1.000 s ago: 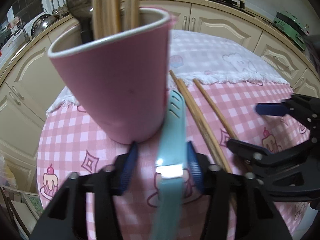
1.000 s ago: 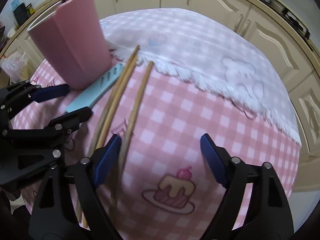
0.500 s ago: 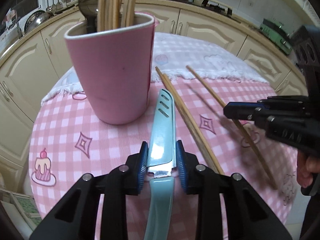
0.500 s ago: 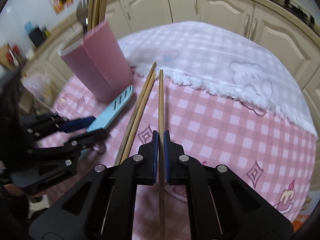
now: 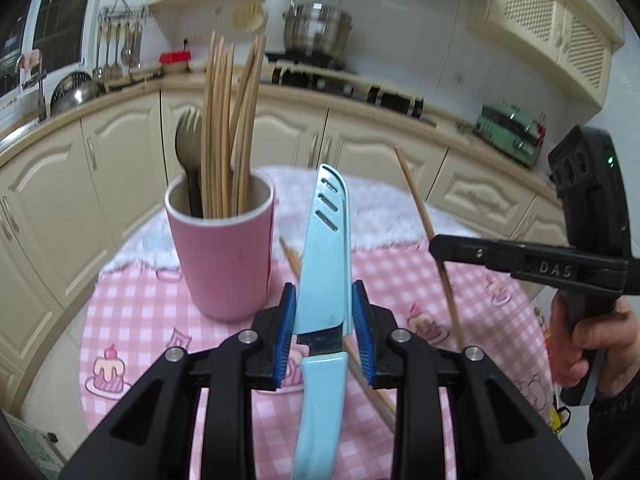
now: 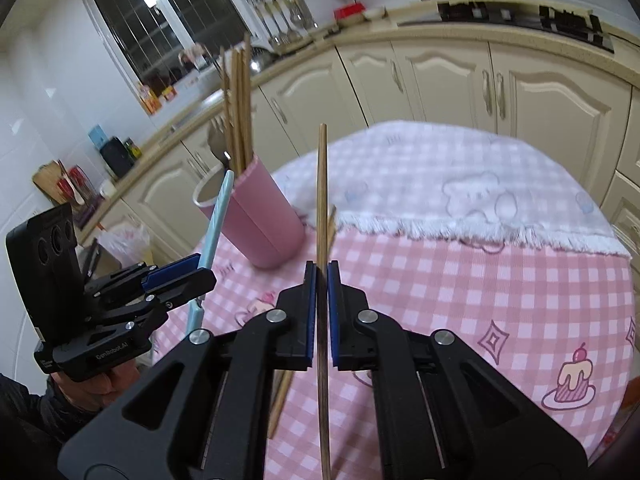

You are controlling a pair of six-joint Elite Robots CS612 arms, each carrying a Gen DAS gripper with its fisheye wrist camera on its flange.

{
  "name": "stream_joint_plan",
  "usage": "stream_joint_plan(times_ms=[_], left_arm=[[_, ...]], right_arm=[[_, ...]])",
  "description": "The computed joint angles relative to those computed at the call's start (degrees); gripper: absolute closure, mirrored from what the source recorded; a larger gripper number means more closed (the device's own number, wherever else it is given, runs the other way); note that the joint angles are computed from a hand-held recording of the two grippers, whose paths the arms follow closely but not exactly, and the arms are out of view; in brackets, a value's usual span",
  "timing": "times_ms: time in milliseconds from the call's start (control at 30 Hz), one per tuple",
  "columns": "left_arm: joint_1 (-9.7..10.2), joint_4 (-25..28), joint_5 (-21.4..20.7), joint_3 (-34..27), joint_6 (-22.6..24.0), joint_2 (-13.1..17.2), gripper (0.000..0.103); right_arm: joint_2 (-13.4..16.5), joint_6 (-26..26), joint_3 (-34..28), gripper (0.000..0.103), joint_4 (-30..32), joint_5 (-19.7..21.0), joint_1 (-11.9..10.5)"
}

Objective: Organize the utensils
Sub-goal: 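Lift the knife with the left gripper while the right gripper grasps and lifts a chopstick, then lower the knife and chopstick into the pink cup and open both grippers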

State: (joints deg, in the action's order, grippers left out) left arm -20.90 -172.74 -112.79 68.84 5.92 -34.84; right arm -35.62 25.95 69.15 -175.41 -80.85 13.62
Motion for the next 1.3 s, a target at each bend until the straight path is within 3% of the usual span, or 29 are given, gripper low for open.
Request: stream_joint_plan(times_ms=[200,767,1300], left_arm=[[0.65,-4.84,-1.69,-0.31,-3.56,0.23,0.076],[1.28,-13.09,-0.76,-2.6,-8.71,0.8,0.076],[2.06,-19.89,2.04,-15.37,-15.54,5.72,0.076]], right_arm=[[0.07,0.3,0.04,0.097,-4.02,0.37,0.2],[0.22,-2.34,-2.0,0.097,-8.22,0.19,0.7],[2.81,-7.69,-13.95,0.097,-9.9,0.58,0.93]])
